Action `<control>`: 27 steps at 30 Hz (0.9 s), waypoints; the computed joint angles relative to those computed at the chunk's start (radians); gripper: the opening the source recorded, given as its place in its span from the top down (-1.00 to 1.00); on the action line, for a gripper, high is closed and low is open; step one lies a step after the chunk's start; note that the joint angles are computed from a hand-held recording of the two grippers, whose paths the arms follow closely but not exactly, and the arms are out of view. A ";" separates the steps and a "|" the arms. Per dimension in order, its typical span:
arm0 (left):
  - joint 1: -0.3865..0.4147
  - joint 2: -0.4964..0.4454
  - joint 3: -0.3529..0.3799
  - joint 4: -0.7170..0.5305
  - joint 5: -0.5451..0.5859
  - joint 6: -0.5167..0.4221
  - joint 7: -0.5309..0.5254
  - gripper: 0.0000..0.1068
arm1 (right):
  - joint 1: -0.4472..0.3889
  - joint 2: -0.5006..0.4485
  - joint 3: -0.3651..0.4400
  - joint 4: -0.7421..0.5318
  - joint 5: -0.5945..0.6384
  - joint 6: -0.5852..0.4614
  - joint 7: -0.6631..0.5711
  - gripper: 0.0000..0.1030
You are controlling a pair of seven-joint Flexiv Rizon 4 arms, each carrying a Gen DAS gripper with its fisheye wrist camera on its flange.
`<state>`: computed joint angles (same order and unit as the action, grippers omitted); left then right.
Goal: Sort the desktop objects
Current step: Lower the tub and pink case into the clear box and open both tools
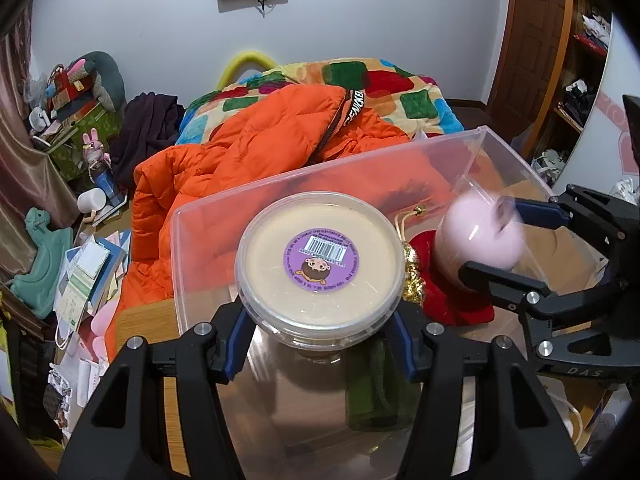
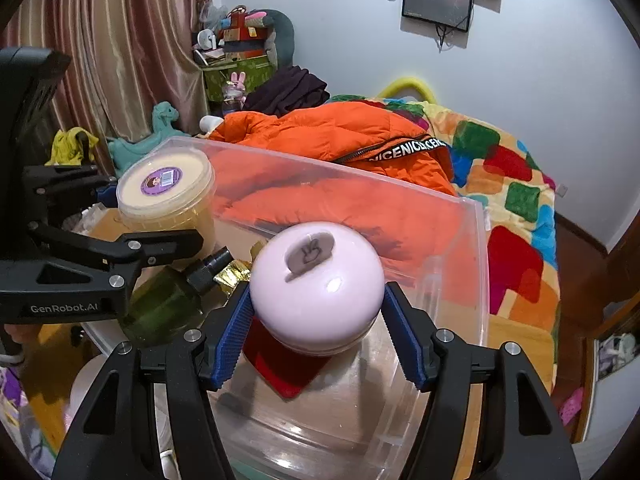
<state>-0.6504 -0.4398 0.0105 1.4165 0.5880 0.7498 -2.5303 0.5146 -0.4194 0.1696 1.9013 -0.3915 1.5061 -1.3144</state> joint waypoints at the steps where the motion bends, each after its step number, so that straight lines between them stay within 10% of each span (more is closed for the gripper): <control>1: -0.001 -0.002 -0.001 -0.003 0.000 -0.006 0.003 -0.08 | 0.000 0.001 0.000 0.002 0.003 0.007 0.002 -0.19; 27: -0.037 0.052 -0.010 0.004 0.052 -0.046 -0.048 -0.30 | -0.033 0.105 0.021 0.102 0.036 0.060 0.006 -0.19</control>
<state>-0.6875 -0.3878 0.0009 1.4208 0.6399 0.7039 -2.5787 0.4811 -0.3145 0.1904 2.0033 -0.3551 1.5665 -1.3081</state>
